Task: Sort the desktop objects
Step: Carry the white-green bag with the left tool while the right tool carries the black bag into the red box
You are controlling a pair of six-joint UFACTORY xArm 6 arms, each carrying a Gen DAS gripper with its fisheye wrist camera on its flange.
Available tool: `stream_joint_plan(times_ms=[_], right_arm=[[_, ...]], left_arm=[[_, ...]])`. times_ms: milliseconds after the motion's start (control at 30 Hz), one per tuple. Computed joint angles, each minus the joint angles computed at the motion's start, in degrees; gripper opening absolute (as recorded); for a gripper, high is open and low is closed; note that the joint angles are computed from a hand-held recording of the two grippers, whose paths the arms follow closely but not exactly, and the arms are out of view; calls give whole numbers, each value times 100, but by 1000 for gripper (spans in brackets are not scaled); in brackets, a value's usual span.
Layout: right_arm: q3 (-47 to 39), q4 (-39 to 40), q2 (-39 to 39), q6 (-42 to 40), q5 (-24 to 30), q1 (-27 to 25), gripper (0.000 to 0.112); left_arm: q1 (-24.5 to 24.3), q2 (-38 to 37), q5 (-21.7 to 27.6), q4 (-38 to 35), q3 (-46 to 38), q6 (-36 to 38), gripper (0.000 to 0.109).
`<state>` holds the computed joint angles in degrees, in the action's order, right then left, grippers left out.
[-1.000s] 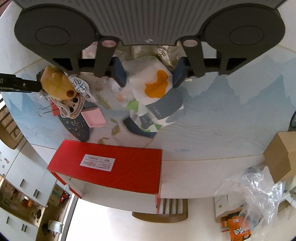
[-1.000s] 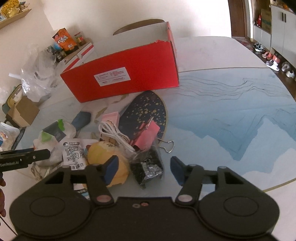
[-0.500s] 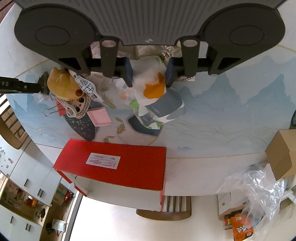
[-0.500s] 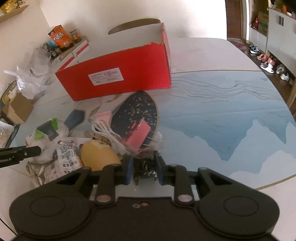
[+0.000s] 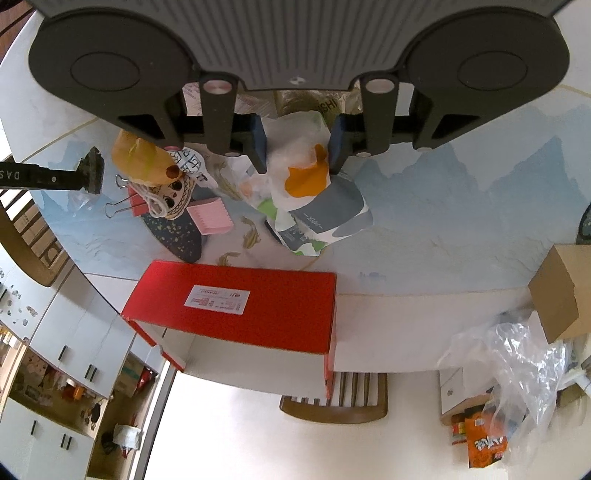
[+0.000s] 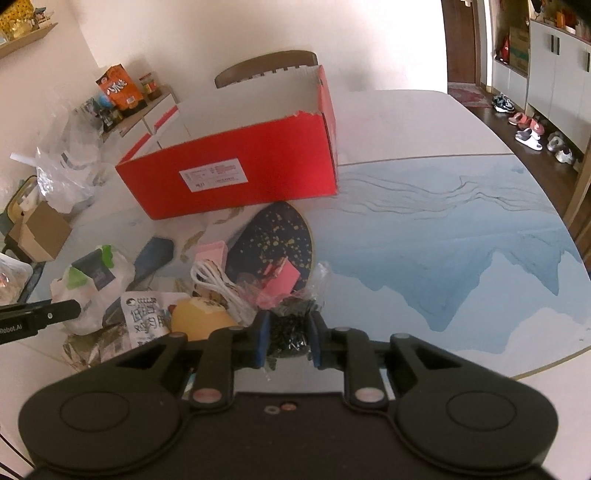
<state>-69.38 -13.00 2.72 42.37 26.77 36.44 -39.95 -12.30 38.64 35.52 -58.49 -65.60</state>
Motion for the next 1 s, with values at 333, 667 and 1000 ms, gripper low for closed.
stream_joint_plan(times_ms=[333, 667, 1000], right_arm=[[-91, -163, -57, 168, 94, 11, 22], [-176, -309, -89, 321, 43, -28, 22], [-1515, -11, 649, -612, 129, -199, 22]], left_arm=[[-26, -160, -99, 228, 45, -13, 33], [6, -78, -204, 188, -113, 280, 33], [202, 427, -532, 73, -904, 983, 33]])
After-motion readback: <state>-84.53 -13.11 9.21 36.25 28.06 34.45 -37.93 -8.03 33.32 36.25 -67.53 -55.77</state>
